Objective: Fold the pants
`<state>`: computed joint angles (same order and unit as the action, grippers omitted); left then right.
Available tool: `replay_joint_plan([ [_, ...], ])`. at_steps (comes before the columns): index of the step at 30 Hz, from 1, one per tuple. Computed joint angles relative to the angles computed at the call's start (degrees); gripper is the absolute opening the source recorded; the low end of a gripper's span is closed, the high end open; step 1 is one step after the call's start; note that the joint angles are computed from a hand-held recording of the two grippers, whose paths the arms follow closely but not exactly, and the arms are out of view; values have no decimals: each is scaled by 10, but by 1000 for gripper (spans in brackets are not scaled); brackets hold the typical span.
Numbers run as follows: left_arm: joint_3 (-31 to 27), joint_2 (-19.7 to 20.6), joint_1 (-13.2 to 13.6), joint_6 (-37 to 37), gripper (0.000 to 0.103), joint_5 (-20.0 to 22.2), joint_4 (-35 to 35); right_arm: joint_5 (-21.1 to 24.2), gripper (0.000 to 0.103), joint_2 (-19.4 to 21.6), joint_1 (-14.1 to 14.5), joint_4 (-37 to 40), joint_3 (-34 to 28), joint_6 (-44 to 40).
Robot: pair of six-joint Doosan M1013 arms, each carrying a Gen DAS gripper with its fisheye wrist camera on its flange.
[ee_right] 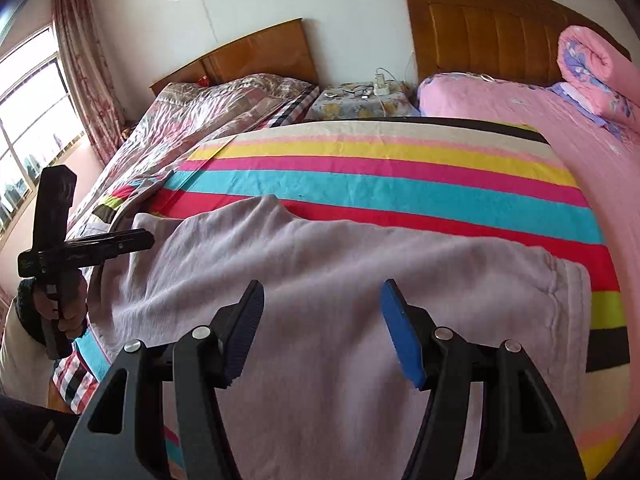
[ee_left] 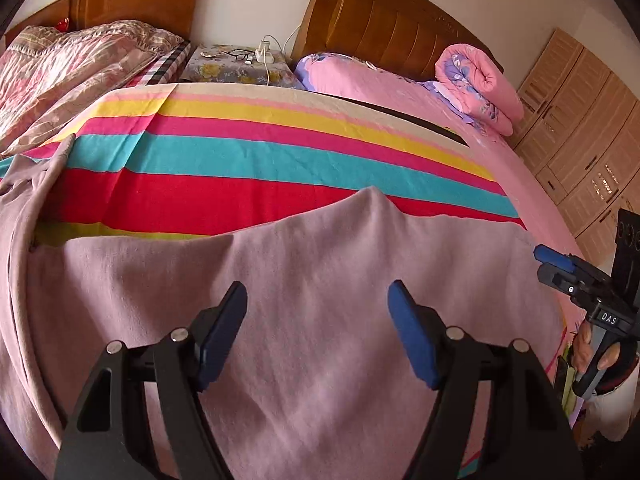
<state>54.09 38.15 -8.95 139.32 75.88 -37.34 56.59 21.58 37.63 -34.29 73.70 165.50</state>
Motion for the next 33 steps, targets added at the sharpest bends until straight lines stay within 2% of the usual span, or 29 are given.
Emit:
replay_joint_plan([
  [2,-12,10,-8,-7,72,-29,25,-36,61,20,-30,69,-27,-106],
  [3,-33,23,-10,-10,72,-20,33,-46,61,32,-46,111,-42,-164],
  [5,-70,46,-17,-9,72,8,56,-33,60,63,-71,174,-82,-260],
  [7,-92,63,-18,15,72,39,62,-17,60,89,-94,228,-111,-316],
  [10,-94,68,-24,41,72,27,81,-13,60,112,-115,288,-130,-370],
  [11,-91,68,-24,48,71,18,80,-4,53,121,-116,296,-141,-388],
  [12,-84,65,-26,50,55,0,85,2,39,128,-114,289,-150,-404],
  [13,-80,63,-27,49,52,-12,90,1,30,133,-108,270,-158,-419],
  [15,-81,65,-25,52,43,-12,75,45,18,152,-94,202,-194,-413],
  [16,-79,64,-25,56,41,-17,73,50,14,157,-92,183,-203,-403],
  [18,-79,65,-27,55,28,-21,71,44,9,157,-94,168,-203,-370],
  [20,-76,62,-27,40,25,-29,73,32,9,154,-95,162,-195,-346],
  [22,-79,64,-27,23,27,-28,73,18,10,145,-99,191,-178,-329],
  [23,-79,63,-26,13,32,-30,75,24,13,139,-95,184,-171,-313],
  [25,-56,47,-23,2,49,-53,76,38,36,119,-83,153,-149,-272],
  [26,-37,33,-20,11,73,-73,66,31,72,103,-73,130,-130,-248],
  [27,-13,17,-15,30,91,-98,47,18,89,86,-61,104,-108,-222],
  [29,31,-13,-1,67,97,-142,9,3,88,60,-44,97,-71,-197],
  [31,48,-27,12,64,98,-158,-3,18,88,46,-29,99,-48,-164],
  [33,50,-32,30,29,98,-159,-7,22,88,37,-22,125,-21,-135],
])
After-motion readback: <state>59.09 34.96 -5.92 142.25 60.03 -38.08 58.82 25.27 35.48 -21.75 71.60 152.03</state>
